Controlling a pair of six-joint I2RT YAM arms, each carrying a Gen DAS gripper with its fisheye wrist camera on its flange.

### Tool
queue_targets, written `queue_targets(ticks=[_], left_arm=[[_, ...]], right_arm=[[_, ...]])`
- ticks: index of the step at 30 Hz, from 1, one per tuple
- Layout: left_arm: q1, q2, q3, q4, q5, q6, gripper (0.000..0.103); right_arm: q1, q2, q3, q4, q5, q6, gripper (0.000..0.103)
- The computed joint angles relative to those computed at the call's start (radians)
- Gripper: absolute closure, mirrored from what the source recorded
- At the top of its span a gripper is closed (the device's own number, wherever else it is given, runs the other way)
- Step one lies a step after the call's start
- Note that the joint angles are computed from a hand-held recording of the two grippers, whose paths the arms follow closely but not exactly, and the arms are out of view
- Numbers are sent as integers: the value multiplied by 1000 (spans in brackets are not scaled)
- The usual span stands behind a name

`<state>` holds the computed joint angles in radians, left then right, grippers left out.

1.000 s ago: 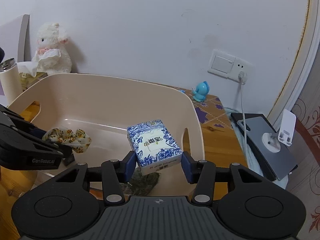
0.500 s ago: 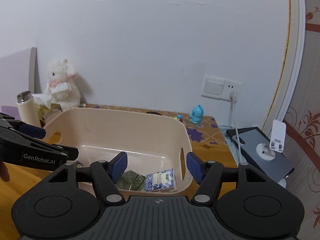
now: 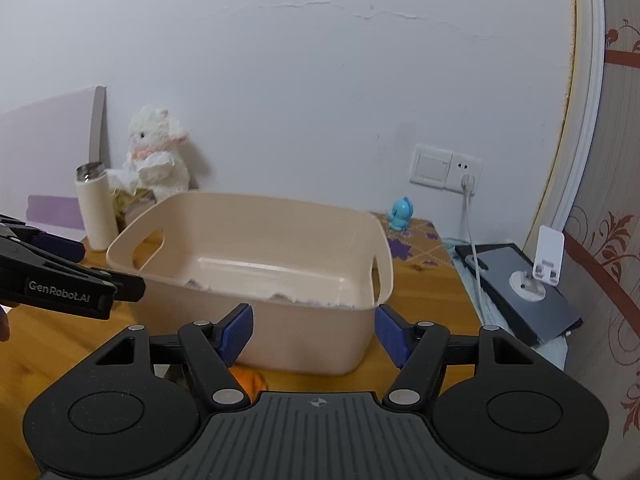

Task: Organize objects
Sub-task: 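Withdraw both tools and approach the keys and orange plush toy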

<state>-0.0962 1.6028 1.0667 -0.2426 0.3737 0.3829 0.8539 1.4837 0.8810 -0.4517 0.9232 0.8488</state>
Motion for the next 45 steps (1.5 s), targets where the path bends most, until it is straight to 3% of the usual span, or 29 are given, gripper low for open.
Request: queue_targets(ticks=[7,13,29,36,45], left_arm=[[48,-14,-111,28,2,46,21],[85,41,-157,52,0,84,21],[111,258,-82,89,28,103,21],[99,294,-102,216,24,129,20],[102,368,-44,260,62,138,13]], right_arm=[[73,39,-47,-13,-12,131,33],[72,106,-81,48,-90,157,33],[-15,305,-76,259,-240,65,33],[-68,345,-70,335,-282,5,33],[-109,402,-43,438,-299,-73,33]])
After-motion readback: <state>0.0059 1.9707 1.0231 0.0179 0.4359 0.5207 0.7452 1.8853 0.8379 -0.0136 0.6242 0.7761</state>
